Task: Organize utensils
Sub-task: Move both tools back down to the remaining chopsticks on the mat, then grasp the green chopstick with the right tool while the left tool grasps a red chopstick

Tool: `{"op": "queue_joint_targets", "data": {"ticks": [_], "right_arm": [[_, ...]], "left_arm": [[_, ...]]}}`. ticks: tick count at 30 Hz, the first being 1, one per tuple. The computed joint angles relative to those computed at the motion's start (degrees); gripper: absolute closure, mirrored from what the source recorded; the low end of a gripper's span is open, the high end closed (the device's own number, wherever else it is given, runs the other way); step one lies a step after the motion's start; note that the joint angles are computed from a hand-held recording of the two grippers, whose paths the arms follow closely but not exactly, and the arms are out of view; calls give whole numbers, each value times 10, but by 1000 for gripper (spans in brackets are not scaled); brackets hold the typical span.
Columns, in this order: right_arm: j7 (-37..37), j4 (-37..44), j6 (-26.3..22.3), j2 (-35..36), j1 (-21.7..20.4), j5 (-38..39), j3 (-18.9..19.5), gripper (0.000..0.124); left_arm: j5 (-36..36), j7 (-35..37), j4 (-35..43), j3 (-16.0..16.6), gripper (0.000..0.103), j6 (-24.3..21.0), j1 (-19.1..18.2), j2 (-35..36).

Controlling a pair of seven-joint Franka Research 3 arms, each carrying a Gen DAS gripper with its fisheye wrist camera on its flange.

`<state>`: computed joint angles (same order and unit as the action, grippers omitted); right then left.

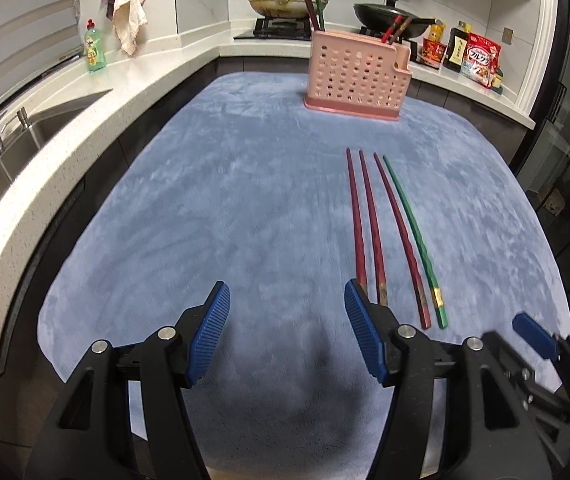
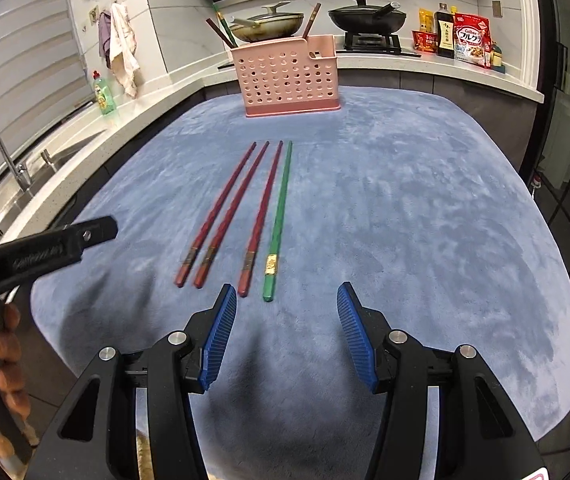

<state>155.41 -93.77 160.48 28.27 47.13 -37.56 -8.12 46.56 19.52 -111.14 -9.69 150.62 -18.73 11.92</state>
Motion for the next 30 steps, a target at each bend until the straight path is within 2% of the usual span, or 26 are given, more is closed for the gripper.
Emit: {"op": "queue_joint_targets", "data": {"ticks": [4,7,13,18,20,26,30], "right_arm": [[-50,29,-1,29,-27,53,24,72],[-79,52,5,48,-29,81,22,73],[-138,88,9,77,-26,134,17,75],[-158,104,4,91,-14,152,3,90],[-157,105,4,94,-10,158,-4,92],[-188,123,1,110,-22,194,9,99],[-208,140,-17,124,-22,208,12,110]], "left_arm": [[-19,3,-6,-2,46,4,3,3],[-51,11,-12,-4,45,19,11,4],[-70,23,3,-1,45,17,8,20],[-96,53,24,-4,45,17,4,40],[-99,59,33,-2,45,17,-1,48],[-111,78,46,1,45,16,-10,64],[-124,88,54,1,45,15,-11,73]]}}
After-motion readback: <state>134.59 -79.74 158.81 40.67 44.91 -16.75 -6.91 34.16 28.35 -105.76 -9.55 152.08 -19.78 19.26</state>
